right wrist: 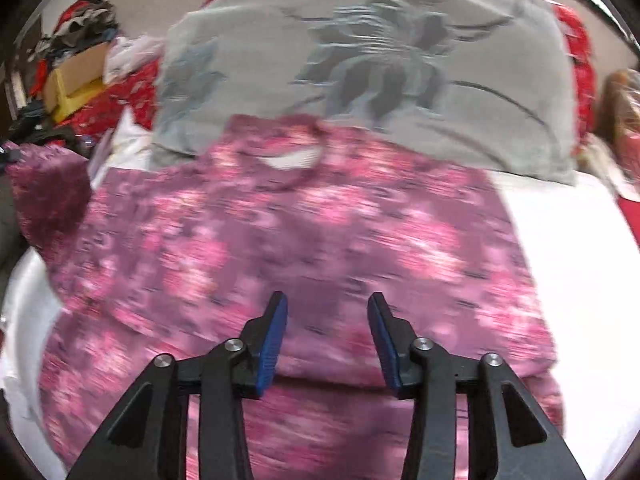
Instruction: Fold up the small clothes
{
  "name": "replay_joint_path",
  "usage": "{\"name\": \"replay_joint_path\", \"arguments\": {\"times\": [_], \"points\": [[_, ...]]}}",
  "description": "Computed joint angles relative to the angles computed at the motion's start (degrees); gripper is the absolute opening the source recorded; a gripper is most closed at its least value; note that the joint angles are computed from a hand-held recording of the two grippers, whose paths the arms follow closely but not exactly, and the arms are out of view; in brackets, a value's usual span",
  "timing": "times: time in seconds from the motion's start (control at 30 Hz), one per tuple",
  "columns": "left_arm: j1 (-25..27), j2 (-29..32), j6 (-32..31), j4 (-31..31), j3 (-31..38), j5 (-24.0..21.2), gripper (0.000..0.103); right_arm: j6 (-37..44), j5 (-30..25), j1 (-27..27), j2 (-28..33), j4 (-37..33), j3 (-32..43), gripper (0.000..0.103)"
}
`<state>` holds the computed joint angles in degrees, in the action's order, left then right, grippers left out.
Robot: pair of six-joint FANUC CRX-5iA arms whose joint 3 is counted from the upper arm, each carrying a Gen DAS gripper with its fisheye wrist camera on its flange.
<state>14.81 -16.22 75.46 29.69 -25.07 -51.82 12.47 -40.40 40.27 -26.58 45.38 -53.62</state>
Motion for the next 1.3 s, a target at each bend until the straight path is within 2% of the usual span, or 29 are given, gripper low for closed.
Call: {"name": "replay_joint_path", "arguments": {"times": [0.07, 0.13, 0.17, 0.3, 0.4, 0.53, 0.73, 0.8, 0.83, 0.97, 1.0, 1.03, 1.1, 1.2, 1.3], "points": [[-3.25, -0.23, 2.06, -1.51, 0.26, -0.02, 0.008, 0.84, -1.08, -0.66, -1.11, -1.23, -1.5, 0.05], [-6.21, -0.16, 3.84, -2.74, 0.48, 0.41, 0.008, -2.16, 2.1, -1.8, -4.54, 2.92, -5.63, 0.055], [-7.57, -0.04, 4.84, -3.32, 0.59, 0.65, 0.008, -2.98, 1.98, -1.67, -4.9, 3.36, -6.08, 0.059], [-14.01, 1.97, 9.55, -5.85, 1.56, 1.83, 0.008, -3.67, 3.24, -2.12, -5.49, 3.81, -6.8, 0.062], [-18.79, 4.52, 12.89, -8.1, 2.49, 2.38, 0.008, -2.83, 6.2, -3.9, -6.35, 2.93, -7.36, 0.064], [-25.56, 8.9, 17.87, -14.9, 4.53, 2.53, 0.008, -1.78, 9.65, -5.55, -7.8, 1.54, -8.26, 0.067], [-30.57, 14.81, 21.11, -20.49, 5.87, 0.06, 0.012, -1.37, 10.29, -5.61, -7.87, 1.48, -8.38, 0.071], [-30.12, 13.53, 18.32, -19.43, 4.12, 1.23, 0.014, -1.22, 10.41, -5.68, -7.82, 1.38, -8.35, 0.071], [-29.16, 12.29, 16.17, -17.68, 2.91, 1.22, 0.02, -1.21, 10.35, -5.66, -7.79, 1.35, -8.32, 0.072], [-20.81, 4.55, 2.29, -3.5, -6.12, 0.17, 0.028, 0.26, 9.86, -5.36, -7.29, -0.13, -7.54, 0.074], [-17.74, 1.53, -0.68, -1.19, -8.81, -0.1, 0.036, 1.69, 9.0, -5.02, -6.75, -1.54, -6.62, 0.074], [-15.68, -0.45, -1.86, -0.46, -10.49, 0.03, 0.042, 3.63, 7.63, -4.56, -6.0, -3.48, -5.26, 0.074], [-11.26, -3.36, -2.2, -0.75, -12.74, 0.21, 0.043, 7.02, 4.67, -3.85, -4.34, -7.87, -1.87, 0.076], [-4.47, -3.52, -3.23, 0.82, -15.19, -2.04, 0.043, 9.09, 8.8, -4.94, -4.63, -13.73, 0.92, 0.075], [-1.28, -1.94, -4.68, 3.15, -17.06, -3.65, 0.043, 10.76, 13.45, -4.66, -3.75, -18.28, 3.36, 0.076]]}}
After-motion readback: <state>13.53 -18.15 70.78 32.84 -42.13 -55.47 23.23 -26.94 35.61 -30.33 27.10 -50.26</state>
